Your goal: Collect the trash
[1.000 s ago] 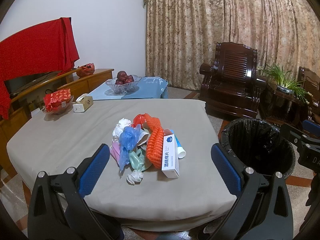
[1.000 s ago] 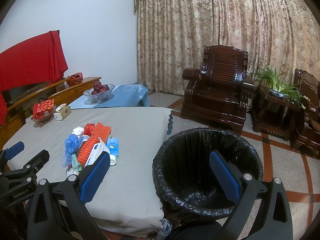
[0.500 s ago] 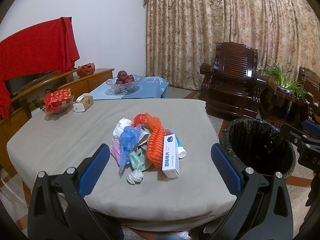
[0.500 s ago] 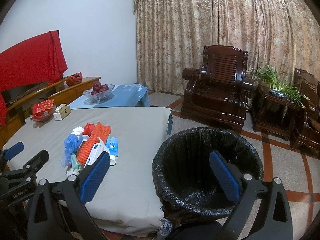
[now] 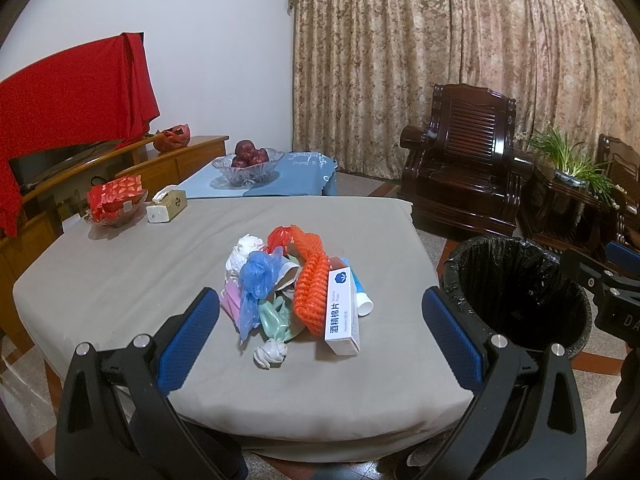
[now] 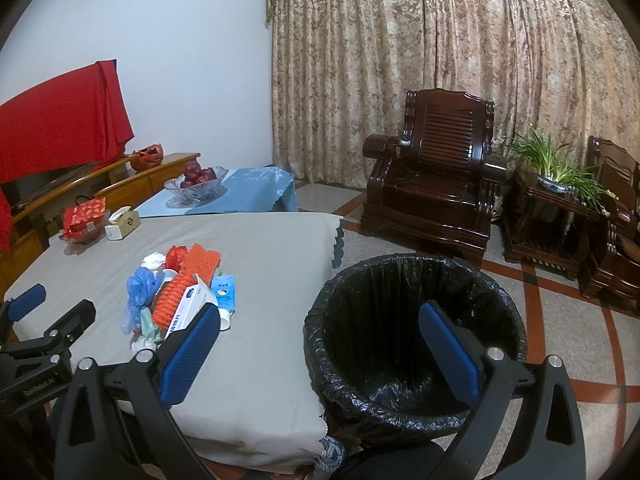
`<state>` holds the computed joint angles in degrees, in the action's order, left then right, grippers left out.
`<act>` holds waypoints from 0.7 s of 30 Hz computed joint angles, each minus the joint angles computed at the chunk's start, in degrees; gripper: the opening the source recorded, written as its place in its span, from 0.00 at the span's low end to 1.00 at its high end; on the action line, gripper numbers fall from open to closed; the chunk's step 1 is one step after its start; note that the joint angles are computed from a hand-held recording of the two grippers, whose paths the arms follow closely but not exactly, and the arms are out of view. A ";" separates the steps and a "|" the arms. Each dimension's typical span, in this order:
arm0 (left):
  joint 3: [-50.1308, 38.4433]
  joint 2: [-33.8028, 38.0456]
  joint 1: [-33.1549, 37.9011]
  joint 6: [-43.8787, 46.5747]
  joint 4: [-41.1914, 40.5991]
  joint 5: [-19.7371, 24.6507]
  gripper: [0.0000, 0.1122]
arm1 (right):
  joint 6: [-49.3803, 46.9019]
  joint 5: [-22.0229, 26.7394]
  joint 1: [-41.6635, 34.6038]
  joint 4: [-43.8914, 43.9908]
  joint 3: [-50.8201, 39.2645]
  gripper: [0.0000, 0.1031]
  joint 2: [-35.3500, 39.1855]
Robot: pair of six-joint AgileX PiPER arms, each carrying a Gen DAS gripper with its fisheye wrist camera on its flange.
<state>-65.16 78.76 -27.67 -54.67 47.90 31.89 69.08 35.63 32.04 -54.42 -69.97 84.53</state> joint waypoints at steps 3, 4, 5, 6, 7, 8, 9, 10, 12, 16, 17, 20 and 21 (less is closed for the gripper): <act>-0.92 0.39 -3.45 -2.92 2.03 2.75 0.87 | -0.12 0.03 0.02 0.05 -0.09 0.94 0.07; -0.91 0.46 -3.33 -3.33 2.35 2.90 0.87 | 1.49 -0.99 -0.19 -1.29 1.50 0.94 -0.10; -0.81 0.44 -2.84 -2.90 1.98 2.48 0.87 | 2.34 -1.51 -0.23 -2.06 2.08 0.94 0.03; -0.72 0.42 -2.37 -2.48 1.59 2.08 0.87 | 2.59 -1.42 0.01 -2.25 2.40 0.94 -0.20; -0.66 0.42 -1.86 -1.92 1.08 1.68 0.87 | 3.05 -1.79 0.00 -2.71 2.72 0.94 -0.02; -0.34 0.45 -1.55 -2.66 1.70 1.25 0.87 | 3.66 -2.76 -0.26 -3.51 3.41 0.94 -0.30; 2.25 -0.33 -2.36 -5.69 4.02 0.99 0.87 | 2.47 -4.94 -2.82 -2.78 6.38 0.94 -2.02; 2.73 -0.30 -1.78 -6.43 4.60 0.37 0.87 | 2.82 -5.80 -3.14 -3.28 7.06 0.94 -2.17; 3.43 -0.15 0.15 -6.22 4.45 -1.13 0.87 | 0.69 -6.29 -3.45 -1.80 6.61 0.94 -2.17; 5.66 0.29 5.13 -8.36 7.75 -4.35 0.87 | -1.57 -6.41 -2.51 0.55 3.72 0.94 0.44; 5.98 0.12 5.45 -8.90 8.32 -4.44 0.87 | -1.69 -6.96 -2.54 0.76 3.48 0.94 1.02; 5.60 0.68 9.11 -8.23 8.31 -4.49 0.87 | -3.43 -7.72 -1.59 2.56 0.96 0.94 3.57; 5.56 0.72 10.77 -6.77 6.64 -5.30 0.87 | -5.22 -6.98 -0.87 4.32 -1.83 0.94 5.41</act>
